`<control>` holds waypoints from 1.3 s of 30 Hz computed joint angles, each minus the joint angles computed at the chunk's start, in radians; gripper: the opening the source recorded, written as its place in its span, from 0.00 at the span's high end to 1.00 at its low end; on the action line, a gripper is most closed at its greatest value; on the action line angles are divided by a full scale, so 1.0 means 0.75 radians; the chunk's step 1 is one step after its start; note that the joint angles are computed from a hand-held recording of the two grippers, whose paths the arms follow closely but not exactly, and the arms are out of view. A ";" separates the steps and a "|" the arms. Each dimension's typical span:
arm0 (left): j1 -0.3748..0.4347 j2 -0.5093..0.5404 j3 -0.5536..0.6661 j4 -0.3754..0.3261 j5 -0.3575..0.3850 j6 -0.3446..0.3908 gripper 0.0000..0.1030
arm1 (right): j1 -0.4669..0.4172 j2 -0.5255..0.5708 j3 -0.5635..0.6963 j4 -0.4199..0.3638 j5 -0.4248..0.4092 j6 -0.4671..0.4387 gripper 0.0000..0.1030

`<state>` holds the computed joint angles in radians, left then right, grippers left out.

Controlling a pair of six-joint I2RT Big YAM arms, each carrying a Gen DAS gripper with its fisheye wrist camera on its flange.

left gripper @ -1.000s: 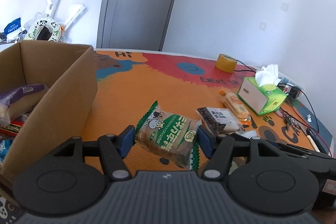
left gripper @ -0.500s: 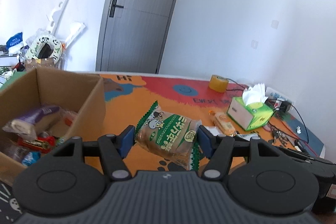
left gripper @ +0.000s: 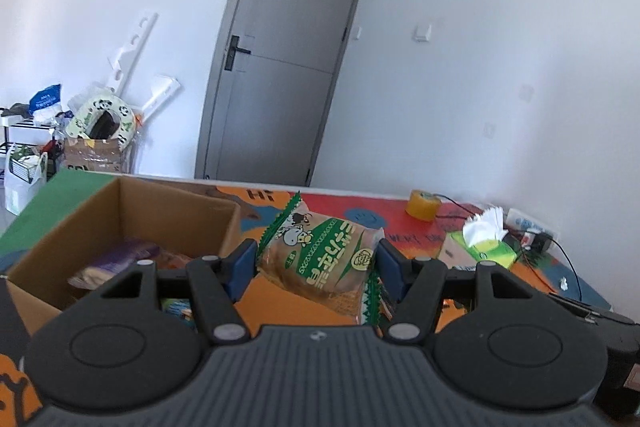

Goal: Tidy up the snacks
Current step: 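Lift both snacks and carry them toward the cardboard box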

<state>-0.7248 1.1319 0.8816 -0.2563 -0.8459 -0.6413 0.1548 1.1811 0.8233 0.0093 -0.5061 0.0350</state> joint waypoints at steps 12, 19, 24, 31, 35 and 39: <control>0.050 -0.167 -0.091 -0.046 -0.065 -0.036 0.39 | 0.125 -0.010 0.023 0.009 0.044 -0.012 0.58; 0.114 -0.238 -0.125 -0.082 -0.067 -0.052 0.39 | 0.196 0.027 0.058 0.016 0.066 -0.009 0.58; 0.179 -0.262 -0.139 -0.087 -0.052 -0.043 0.39 | 0.237 0.060 0.087 0.014 0.065 -0.022 0.58; 0.281 -0.275 -0.159 -0.085 0.021 -0.030 0.39 | 0.303 0.118 0.137 0.002 0.076 -0.037 0.58; 0.330 -0.253 -0.162 -0.072 0.088 -0.028 0.39 | 0.333 0.151 0.165 -0.003 0.084 -0.038 0.58; 0.385 -0.247 -0.182 -0.010 0.186 -0.027 0.32 | 0.350 0.175 0.187 -0.009 0.090 -0.037 0.58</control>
